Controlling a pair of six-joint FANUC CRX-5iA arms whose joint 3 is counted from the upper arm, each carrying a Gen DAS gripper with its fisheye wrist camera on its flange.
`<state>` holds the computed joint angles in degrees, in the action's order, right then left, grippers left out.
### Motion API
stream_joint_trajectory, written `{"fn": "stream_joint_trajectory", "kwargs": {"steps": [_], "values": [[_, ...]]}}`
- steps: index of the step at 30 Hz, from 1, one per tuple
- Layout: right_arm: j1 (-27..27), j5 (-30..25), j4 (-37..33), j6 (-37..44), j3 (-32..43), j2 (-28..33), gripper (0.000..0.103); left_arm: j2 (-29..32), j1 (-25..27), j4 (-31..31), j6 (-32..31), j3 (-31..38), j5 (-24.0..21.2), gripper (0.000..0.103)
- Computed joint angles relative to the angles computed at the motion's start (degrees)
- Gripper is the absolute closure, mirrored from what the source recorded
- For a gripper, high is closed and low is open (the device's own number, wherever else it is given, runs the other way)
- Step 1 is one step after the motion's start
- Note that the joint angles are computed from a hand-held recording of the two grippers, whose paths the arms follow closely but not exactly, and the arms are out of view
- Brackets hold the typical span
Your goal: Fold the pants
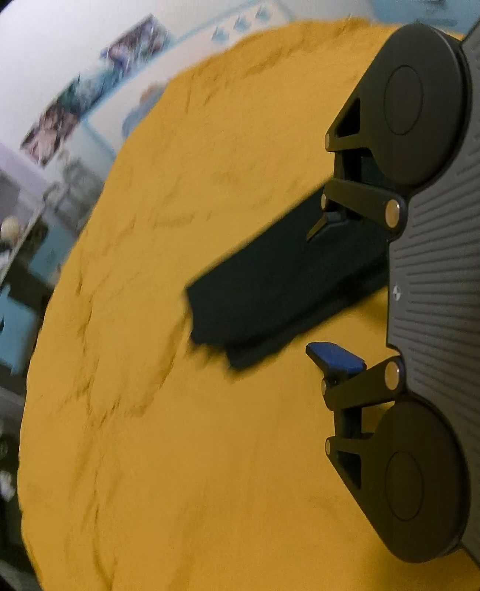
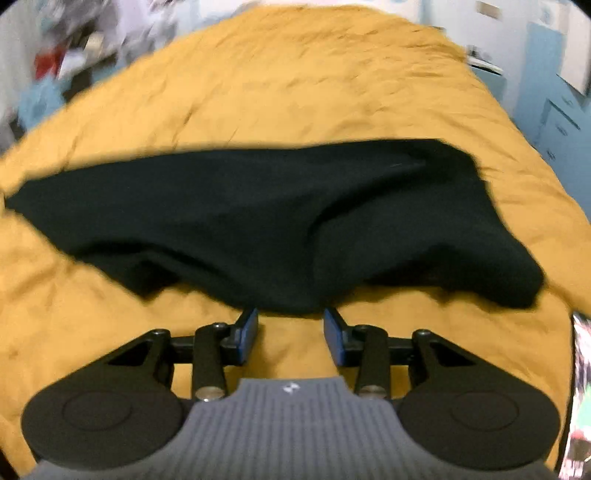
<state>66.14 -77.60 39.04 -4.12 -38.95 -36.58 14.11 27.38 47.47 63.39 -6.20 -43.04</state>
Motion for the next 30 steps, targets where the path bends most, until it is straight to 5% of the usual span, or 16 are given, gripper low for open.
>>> {"fn": "stream_joint_trajectory", "kwargs": {"steps": [7, 14, 20, 24, 30], "values": [[-2.41, -11.26, 9.08, -11.00, -2.95, 1.22, 0.056, -1.96, -10.68, 4.79, -14.32, -0.16, -8.49, 0.034], [-8.99, -12.35, 8.47, -13.50, -5.10, -0.59, 0.056, 8.87, -32.21, -1.15, -29.91, 17.71, -26.31, 0.034], [-1.24, -18.40, 7.76, -23.31, -7.71, -5.79, 0.051, 17.27, -45.99, -3.71, -31.23, 28.93, -29.06, 0.031], [6.77, -23.06, 8.87, -30.60, -9.06, -8.55, 0.051, 20.71, -49.69, -3.81, -33.33, 32.11, -30.81, 0.030], [9.11, -23.12, 10.18, -31.22, -9.26, -9.98, 0.051, 22.43, -52.36, -7.07, -30.83, 33.70, -30.16, 0.027]]}}
